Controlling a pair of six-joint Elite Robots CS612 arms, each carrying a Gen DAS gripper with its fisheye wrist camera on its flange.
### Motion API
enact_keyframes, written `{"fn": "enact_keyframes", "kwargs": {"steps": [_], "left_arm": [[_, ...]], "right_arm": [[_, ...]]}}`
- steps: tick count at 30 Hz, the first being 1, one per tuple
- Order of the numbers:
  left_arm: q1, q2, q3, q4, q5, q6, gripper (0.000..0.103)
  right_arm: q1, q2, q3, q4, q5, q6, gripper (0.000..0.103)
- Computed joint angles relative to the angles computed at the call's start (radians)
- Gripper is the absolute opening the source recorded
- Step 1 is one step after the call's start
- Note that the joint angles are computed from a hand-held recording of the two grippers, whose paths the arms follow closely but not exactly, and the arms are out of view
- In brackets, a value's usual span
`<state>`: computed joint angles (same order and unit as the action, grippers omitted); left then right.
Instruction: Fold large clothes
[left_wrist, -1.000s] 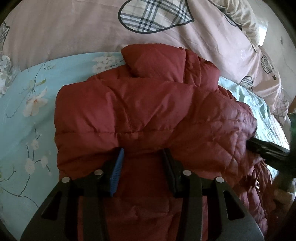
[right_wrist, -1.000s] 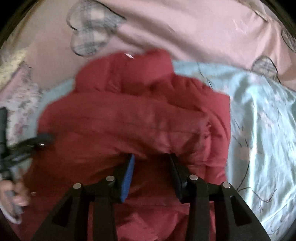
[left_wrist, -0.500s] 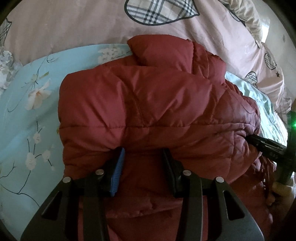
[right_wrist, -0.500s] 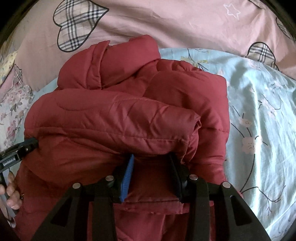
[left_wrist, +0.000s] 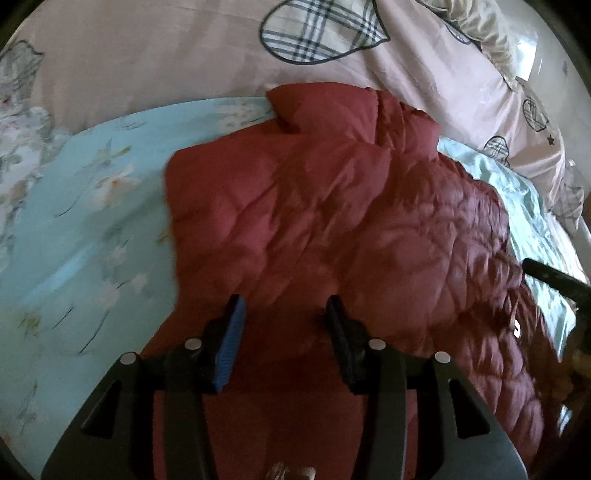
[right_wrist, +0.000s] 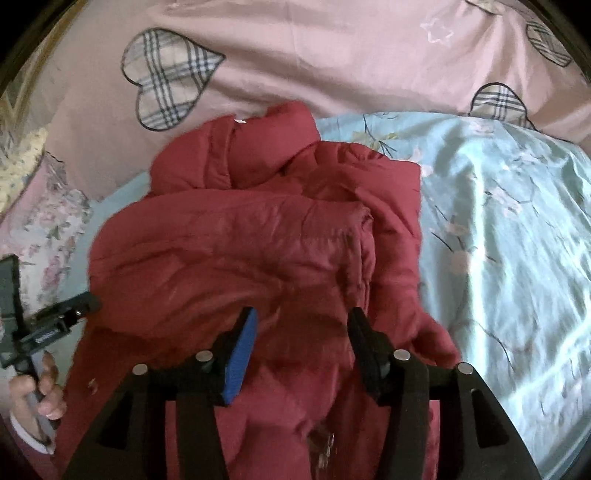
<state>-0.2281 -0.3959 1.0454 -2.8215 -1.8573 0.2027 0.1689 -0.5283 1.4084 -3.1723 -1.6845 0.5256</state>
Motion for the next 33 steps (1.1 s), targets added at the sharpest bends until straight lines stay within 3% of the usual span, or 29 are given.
{"fn": "enact_keyframes", "kwargs": {"steps": [9,16,33], "left_arm": [[0.045,-0.084,0.167,-0.036,-0.019,-0.025,0.044],[0.073,-0.130,0.260,-0.074,-0.041,-0.071,0.046],[0.094,-0.189,0.401,-0.128,-0.053,-0.084,0.053]], "right_arm": [[0.014,-0.070,0.152,-0.075,0.030,0.047,0.065],[0.022,-0.106,0.246,-0.124,0.044,0.110,0.066],[0.050,-0.155,0.382,-0.190,0.001,0.182,0.071]]}}
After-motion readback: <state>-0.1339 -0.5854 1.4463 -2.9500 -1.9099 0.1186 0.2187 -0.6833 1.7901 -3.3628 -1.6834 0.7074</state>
